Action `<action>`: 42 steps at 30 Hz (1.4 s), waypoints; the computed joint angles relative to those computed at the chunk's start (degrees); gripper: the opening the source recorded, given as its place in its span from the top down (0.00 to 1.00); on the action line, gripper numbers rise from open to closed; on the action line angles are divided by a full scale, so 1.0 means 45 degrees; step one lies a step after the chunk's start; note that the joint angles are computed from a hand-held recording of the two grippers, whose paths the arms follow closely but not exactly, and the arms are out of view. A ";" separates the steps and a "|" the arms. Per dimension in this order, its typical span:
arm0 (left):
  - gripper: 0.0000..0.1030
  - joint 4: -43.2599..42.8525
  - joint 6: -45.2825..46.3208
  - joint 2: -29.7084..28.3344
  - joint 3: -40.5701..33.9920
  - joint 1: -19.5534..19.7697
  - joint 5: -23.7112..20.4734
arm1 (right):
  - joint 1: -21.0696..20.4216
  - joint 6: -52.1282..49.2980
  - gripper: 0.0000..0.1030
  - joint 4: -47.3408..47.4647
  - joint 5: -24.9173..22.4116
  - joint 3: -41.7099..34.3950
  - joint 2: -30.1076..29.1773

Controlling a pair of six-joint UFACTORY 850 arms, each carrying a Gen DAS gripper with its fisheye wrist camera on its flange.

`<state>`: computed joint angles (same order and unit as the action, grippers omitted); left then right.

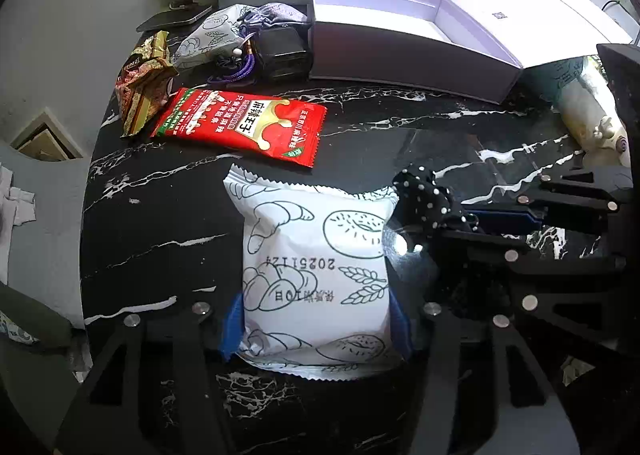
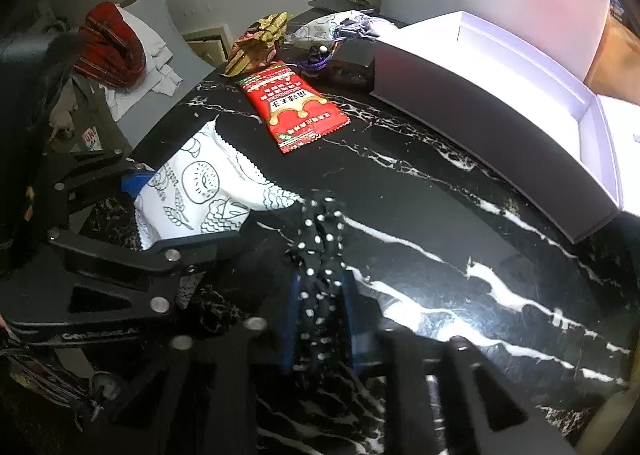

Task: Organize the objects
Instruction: 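Carry the pastry packet and scrunchie in both grippers into the white box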

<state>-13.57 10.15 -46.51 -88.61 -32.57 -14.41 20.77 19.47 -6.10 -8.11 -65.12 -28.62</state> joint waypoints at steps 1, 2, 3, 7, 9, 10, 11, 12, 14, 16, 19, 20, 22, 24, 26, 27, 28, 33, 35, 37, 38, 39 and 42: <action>0.48 -0.0253 0.0274 0.0008 -0.0002 0.0022 -0.0047 | 0.0003 -0.0231 0.85 0.0165 -0.0064 -0.0056 -0.0028; 0.48 -0.0515 0.0552 0.0009 -0.0013 0.0047 -0.0107 | 0.0009 -0.0120 0.85 0.0058 -0.0128 -0.0087 -0.0040; 0.48 -0.0648 0.0692 0.0014 -0.0027 0.0064 -0.0183 | 0.0020 -0.0120 0.86 0.0102 -0.0211 -0.0120 -0.0050; 0.49 -0.0959 0.0995 0.0090 -0.0049 0.0113 -0.0585 | 0.0024 -0.0730 0.86 0.0771 -0.0328 -0.0162 0.0050; 0.49 -0.0928 0.0981 0.0188 -0.0016 0.0128 -0.0739 | 0.0024 -0.0959 0.86 0.1007 -0.0394 -0.0188 0.0123; 0.49 -0.0804 0.0855 0.0252 -0.0003 0.0138 -0.0836 | 0.0006 -0.1403 0.86 0.1466 -0.0429 -0.0191 0.0186; 0.49 -0.0753 0.0798 0.0320 -0.0001 0.0150 -0.0925 | -0.0018 -0.1670 0.86 0.1773 -0.0461 -0.0198 0.0243; 0.49 -0.0799 0.0833 0.0391 0.0002 0.0162 -0.0993 | -0.0033 -0.1771 0.86 0.1935 -0.0484 -0.0186 0.0323; 0.49 -0.0765 0.0778 0.0562 -0.0024 0.0183 -0.1136 | -0.0056 -0.1711 0.86 0.1947 -0.0568 -0.0187 0.0514; 0.49 -0.0549 0.0632 0.0714 -0.0129 0.0180 -0.1289 | -0.0061 -0.1185 0.86 0.1497 -0.0606 -0.0144 0.0756; 0.49 0.0111 0.0150 0.0898 -0.0382 0.0116 -0.1530 | -0.0074 -0.0419 0.86 0.0857 -0.0743 -0.0087 0.1143; 0.49 0.0138 0.0159 0.0966 -0.0431 0.0099 -0.1572 | -0.0093 -0.0273 0.86 0.0753 -0.0842 -0.0090 0.1295; 0.49 0.0324 0.0071 0.1113 -0.0570 0.0039 -0.1696 | -0.0111 0.0140 0.86 0.0440 -0.0938 -0.0056 0.1521; 0.49 0.0578 -0.0100 0.1217 -0.0726 -0.0025 -0.1867 | -0.0151 0.0389 0.86 0.0305 -0.1038 0.0015 0.1763; 0.50 0.0907 -0.0382 0.1338 -0.0869 -0.0116 -0.2012 | -0.0176 0.0656 0.86 0.0141 -0.1187 0.0092 0.2027; 0.50 0.0942 -0.0409 0.1387 -0.0940 -0.0147 -0.2131 | -0.0182 0.0739 0.86 0.0113 -0.1234 0.0168 0.2171; 0.50 0.0934 -0.0427 0.1441 -0.1025 -0.0182 -0.2270 | -0.0188 0.0833 0.86 0.0087 -0.1299 0.0244 0.2336; 0.50 0.0431 -0.0051 0.1476 -0.1555 -0.0284 -0.2951 | -0.0221 0.1450 0.86 -0.0324 -0.1645 0.0508 0.2950; 0.50 0.0250 0.0084 0.1461 -0.1787 -0.0347 -0.3149 | -0.0269 0.1707 0.86 -0.0552 -0.1747 0.0625 0.3191; 0.50 0.0154 0.0198 0.1389 -0.2045 -0.0429 -0.3318 | -0.0334 0.2243 0.86 -0.1066 -0.1841 0.0738 0.3416; 0.50 0.0133 0.0219 0.1330 -0.2200 -0.0467 -0.3422 | -0.0369 0.2382 0.86 -0.1183 -0.1857 0.0770 0.3484; 0.50 0.0050 0.0305 0.1239 -0.2413 -0.0504 -0.3555 | -0.0417 0.2625 0.86 -0.1384 -0.1887 0.0817 0.3576; 0.50 0.0000 0.0493 0.0958 -0.3012 -0.0625 -0.3844 | -0.0625 0.2809 0.86 -0.1500 -0.1997 0.0896 0.3768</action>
